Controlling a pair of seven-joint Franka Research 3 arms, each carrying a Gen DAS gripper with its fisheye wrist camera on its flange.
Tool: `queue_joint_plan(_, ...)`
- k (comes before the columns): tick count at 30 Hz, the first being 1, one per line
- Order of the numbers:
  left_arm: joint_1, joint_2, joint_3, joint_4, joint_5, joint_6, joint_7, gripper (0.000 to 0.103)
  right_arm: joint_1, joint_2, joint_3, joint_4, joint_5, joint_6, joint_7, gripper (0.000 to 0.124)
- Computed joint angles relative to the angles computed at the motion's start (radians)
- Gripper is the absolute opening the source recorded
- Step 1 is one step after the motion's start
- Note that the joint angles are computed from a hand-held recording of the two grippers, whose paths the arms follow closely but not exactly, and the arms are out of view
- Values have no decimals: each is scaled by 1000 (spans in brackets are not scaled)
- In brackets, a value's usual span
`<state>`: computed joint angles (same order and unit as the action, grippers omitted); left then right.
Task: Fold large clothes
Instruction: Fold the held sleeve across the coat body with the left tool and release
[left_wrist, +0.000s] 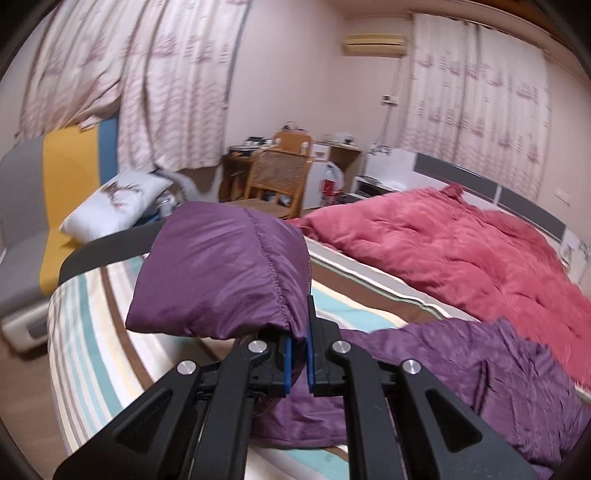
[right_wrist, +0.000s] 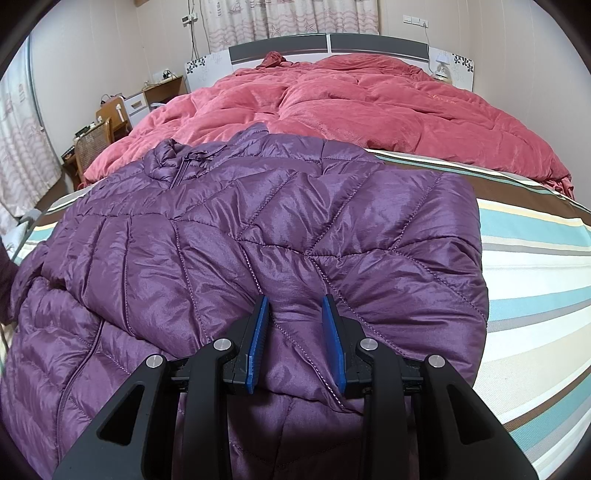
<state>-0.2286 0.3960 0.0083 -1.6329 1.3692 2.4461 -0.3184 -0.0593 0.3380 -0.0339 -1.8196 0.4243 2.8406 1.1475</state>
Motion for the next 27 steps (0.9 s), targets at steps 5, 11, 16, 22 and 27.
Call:
queue_joint_plan(5,-22,27,-16,55,-19,36,73,5,-1,0,1,1,0,0,0,30)
queue_joint_plan(11,-71,65,-14,115,-38,71,162,5,0,-1,0,-1,-3,2,2,30)
queue_joint_plan(16,-118,122,-15,201,-67,84,290,5,-1,0,1,-1,-2,2,2,30)
queue_joint_plan(22,-164,219,-19,340,-197,89,515,5,-2,1,2,-2,1,4,-2,30)
queue_joint_plan(27,-208,273,-10,408,-285,98,665,5,-5,-1,6,2,12,-1,-7,30)
